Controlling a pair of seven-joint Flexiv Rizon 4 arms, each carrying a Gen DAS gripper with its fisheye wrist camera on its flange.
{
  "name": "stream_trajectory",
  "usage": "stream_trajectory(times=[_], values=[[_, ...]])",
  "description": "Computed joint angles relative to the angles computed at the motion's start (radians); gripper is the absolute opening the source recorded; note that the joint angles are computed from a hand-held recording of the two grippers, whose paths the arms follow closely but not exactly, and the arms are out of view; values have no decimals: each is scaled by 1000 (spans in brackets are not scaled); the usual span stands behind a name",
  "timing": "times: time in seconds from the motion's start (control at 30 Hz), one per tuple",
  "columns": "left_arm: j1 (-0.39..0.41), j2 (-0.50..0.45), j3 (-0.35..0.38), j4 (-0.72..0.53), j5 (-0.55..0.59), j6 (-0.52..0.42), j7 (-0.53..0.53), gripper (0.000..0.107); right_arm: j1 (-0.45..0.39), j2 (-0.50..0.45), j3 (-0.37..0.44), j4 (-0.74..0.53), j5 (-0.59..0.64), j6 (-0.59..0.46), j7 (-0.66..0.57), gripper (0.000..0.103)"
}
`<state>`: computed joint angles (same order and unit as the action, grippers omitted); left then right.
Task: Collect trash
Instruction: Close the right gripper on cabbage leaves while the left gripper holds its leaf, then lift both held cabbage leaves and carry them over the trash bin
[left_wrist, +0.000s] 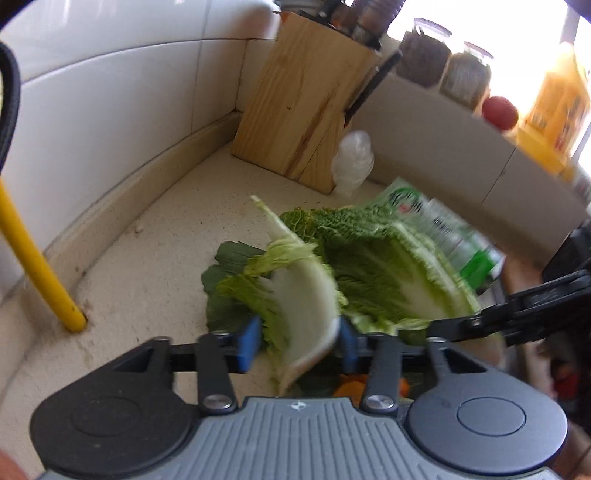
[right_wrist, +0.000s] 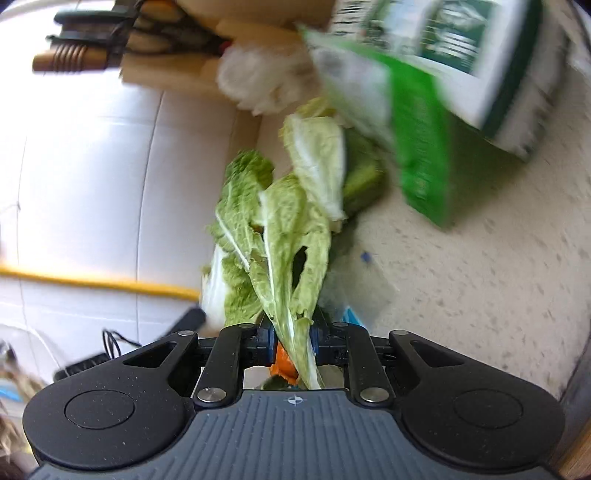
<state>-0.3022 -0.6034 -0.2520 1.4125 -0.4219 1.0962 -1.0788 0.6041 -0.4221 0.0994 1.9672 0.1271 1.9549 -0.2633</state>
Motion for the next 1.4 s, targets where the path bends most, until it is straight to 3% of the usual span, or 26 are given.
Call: stream_trajectory(times=[0.07, 0.13, 0.2, 0.27, 0.33, 0.53, 0.63, 0.77, 0.87, 1.1, 1.23, 1.4], values=[[-26, -20, 23, -19, 46, 21, 0, 53, 19, 29, -25, 5, -25, -61, -32, 22], [-54, -36, 50, -31, 114, 58, 26, 49, -17, 27, 9, -4, -63, -80, -36, 22], [-75, -40, 71, -34, 174, 70, 48, 26, -22, 14, 10, -23, -90, -101, -44, 27], [-50, -35, 36, -26, 157, 42, 83, 19, -83, -3, 80, -43, -121, -121, -31, 31], [-29, -32, 14, -19, 121, 29, 90, 17, -78, -11, 77, -46, -136, -109, -34, 30], [84, -6, -116, 40, -155, -34, 102, 12, 29, 4, -31, -14, -88, -69, -48, 28], [123, 12, -160, 77, -298, -39, 130, 11, 12, 13, 7, 6, -59, -17, -30, 24], [156, 36, -207, 115, -493, -63, 201, 11, 13, -17, 50, 5, 24, 181, -11, 14], [157, 51, -222, 132, -613, -63, 259, 11, 17, -31, 72, -6, 61, 276, -11, 13], [117, 88, -176, 132, -758, -47, 343, 11, 85, 7, 60, -18, 192, 344, -99, 13], [93, 110, -142, 140, -817, -63, 382, 11, 139, 60, 37, -23, 313, 347, -222, 13], [67, 145, -117, 156, -907, -74, 450, 11, 144, 55, 51, -73, 410, 417, -304, 13]])
